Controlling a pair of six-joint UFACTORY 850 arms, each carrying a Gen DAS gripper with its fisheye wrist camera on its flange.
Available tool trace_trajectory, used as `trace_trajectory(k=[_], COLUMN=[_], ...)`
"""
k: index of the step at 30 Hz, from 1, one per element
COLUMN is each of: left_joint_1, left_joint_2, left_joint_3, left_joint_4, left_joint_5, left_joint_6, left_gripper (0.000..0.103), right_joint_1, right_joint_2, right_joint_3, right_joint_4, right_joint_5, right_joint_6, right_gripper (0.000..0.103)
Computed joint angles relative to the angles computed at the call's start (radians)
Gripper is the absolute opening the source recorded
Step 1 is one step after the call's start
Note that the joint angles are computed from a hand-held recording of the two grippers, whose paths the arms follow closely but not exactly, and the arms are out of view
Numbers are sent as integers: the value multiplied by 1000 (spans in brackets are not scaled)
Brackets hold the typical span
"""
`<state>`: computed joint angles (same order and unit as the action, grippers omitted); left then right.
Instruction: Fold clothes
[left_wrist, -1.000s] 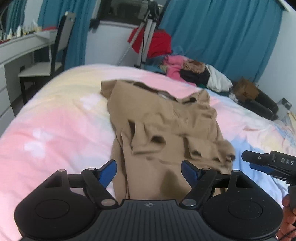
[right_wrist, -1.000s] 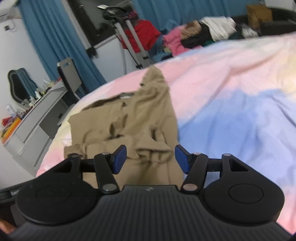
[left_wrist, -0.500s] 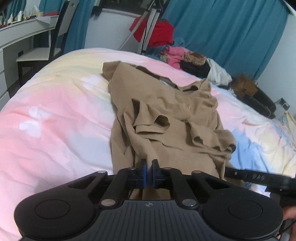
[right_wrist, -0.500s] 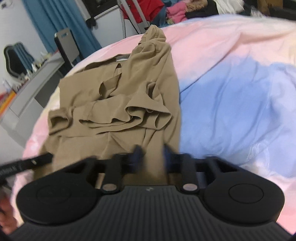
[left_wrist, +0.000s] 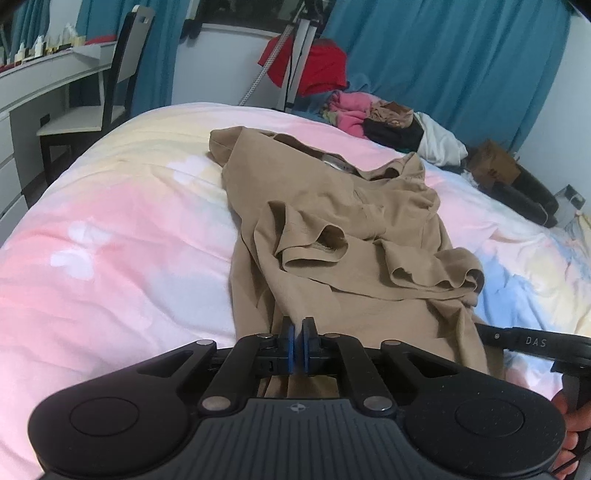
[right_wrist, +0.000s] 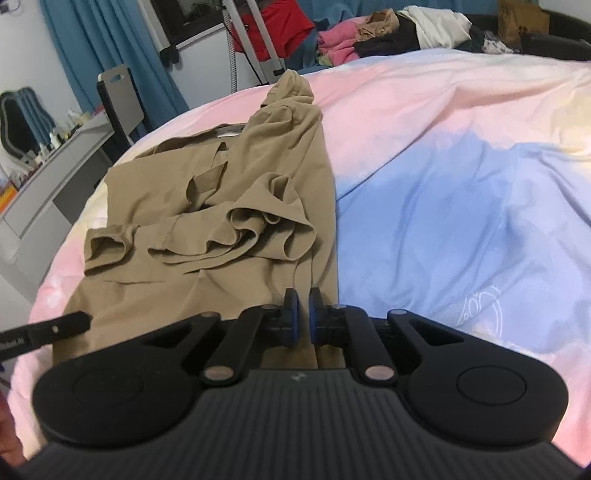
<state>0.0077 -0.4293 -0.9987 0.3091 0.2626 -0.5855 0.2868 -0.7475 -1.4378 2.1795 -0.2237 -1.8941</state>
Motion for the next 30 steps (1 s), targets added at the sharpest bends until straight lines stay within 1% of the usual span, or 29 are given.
trace_trajectory(k=[3, 4, 5, 6, 8, 9, 10, 11, 12, 13, 14, 17, 20, 22, 23, 24, 25, 27, 28, 29, 30], left_joint_1=[1, 2, 3, 4, 12, 18, 24, 31, 38, 44, 51, 74, 99, 106, 105, 96, 86, 68, 62, 60, 58], left_joint_2=[45, 60, 80, 104, 147, 165, 171, 171, 170, 161, 143, 81, 11, -23, -35, -38, -39, -44, -46, -45, -44], left_joint_3=[32, 43, 59, 82, 130, 153, 168, 177, 187, 186, 176, 141, 113, 109, 110, 114, 116, 118, 120, 123, 127], left_joint_4=[26, 35, 71, 131, 258, 325, 390, 451, 503, 560, 617, 731, 762, 724, 685, 627, 572, 478, 436, 401, 369], left_joint_5=[5, 6, 16, 38, 98, 135, 169, 202, 236, 261, 276, 323, 393, 423, 426, 400, 377, 356, 356, 362, 367], left_joint_6=[-80, -106, -162, -247, -423, -511, -595, -674, -744, -820, -901, -1103, -1238, -1277, -1275, -1248, -1208, -1127, -1100, -1079, -1057], left_gripper=[29, 44, 56, 60, 72, 75, 77, 80, 80, 80, 80, 80, 80, 79, 72, 67, 59, 58, 56, 50, 47], right_joint_1=[-7, -9, -11, -15, -25, -30, -35, -40, -45, -50, -55, -78, -103, -107, -105, -103, -101, -92, -85, -78, -74], right_joint_2=[16, 24, 34, 48, 76, 88, 100, 113, 127, 139, 149, 153, 125, 91, 70, 49, 28, 0, 0, 2, 3], right_joint_3=[14, 20, 30, 45, 75, 88, 101, 116, 136, 155, 171, 181, 181, 167, 154, 141, 127, 108, 113, 120, 127], right_joint_4=[18, 26, 43, 55, 47, 36, 27, 29, 50, 76, 81, -49, -161, -211, -239, -265, -284, -303, -293, -273, -249], right_joint_5=[-11, -14, -23, -42, -90, -113, -135, -161, -193, -227, -259, -357, -491, -559, -584, -611, -629, -625, -596, -558, -530], right_joint_6=[28, 33, 28, 28, 58, 78, 97, 108, 104, 98, 113, 308, 547, 688, 757, 825, 879, 942, 950, 948, 940], right_gripper=[11, 12, 12, 12, 13, 19, 38, 52, 79, 88, 87, 86, 87, 88, 88, 88, 88, 86, 87, 87, 86])
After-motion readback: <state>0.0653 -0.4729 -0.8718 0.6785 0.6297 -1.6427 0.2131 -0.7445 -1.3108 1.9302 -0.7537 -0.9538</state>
